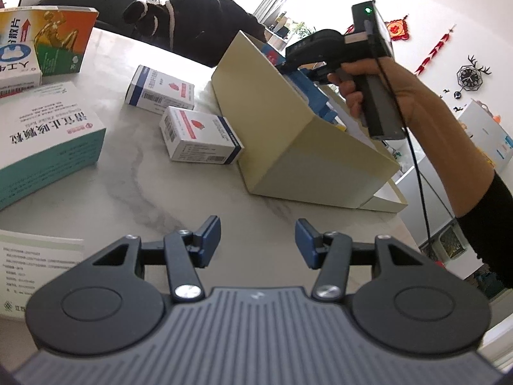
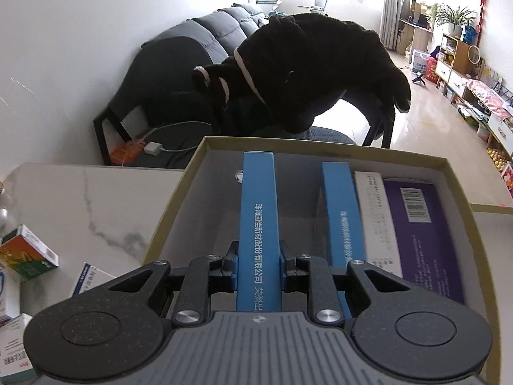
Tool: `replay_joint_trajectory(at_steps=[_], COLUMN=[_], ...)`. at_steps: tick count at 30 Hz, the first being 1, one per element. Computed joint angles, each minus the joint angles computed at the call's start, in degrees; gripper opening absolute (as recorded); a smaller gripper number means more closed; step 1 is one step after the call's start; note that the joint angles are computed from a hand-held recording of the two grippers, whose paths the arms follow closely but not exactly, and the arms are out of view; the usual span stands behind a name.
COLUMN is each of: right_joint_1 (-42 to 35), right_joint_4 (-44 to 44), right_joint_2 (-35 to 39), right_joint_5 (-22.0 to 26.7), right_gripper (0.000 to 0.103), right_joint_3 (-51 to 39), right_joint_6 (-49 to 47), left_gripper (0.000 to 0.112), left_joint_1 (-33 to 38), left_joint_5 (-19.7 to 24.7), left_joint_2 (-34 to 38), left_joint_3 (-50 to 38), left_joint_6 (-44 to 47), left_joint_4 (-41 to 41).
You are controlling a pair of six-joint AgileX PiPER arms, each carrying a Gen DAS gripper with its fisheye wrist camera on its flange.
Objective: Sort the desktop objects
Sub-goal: 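Lower the fever-patch box into the shoebox and open the right gripper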
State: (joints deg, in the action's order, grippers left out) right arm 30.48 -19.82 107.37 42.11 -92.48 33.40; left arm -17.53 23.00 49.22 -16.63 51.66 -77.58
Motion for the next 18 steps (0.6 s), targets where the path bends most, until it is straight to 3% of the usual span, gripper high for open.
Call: replay_joint_trajectory(at_steps=[9, 18], right_joint_1=[1.59, 3.55], right_joint_4=[-7.13, -16.12], right_joint_2=[4.11, 4.69], right_joint_5=[3.29, 4.7], right_gripper=[0.025, 0.025], right_joint_3=[-3.64, -2.69], right_joint_6=[8.22, 16.54], left_gripper=[0.05, 0.05], left_joint_1=[2.95, 1.19], left_joint_5=[2.48, 1.53], left_joint_2=[0.05, -0.75], left_joint_3=[0.7, 0.45], left_joint_6=[0.51, -1.53], left_joint_4=[0.18, 1.82])
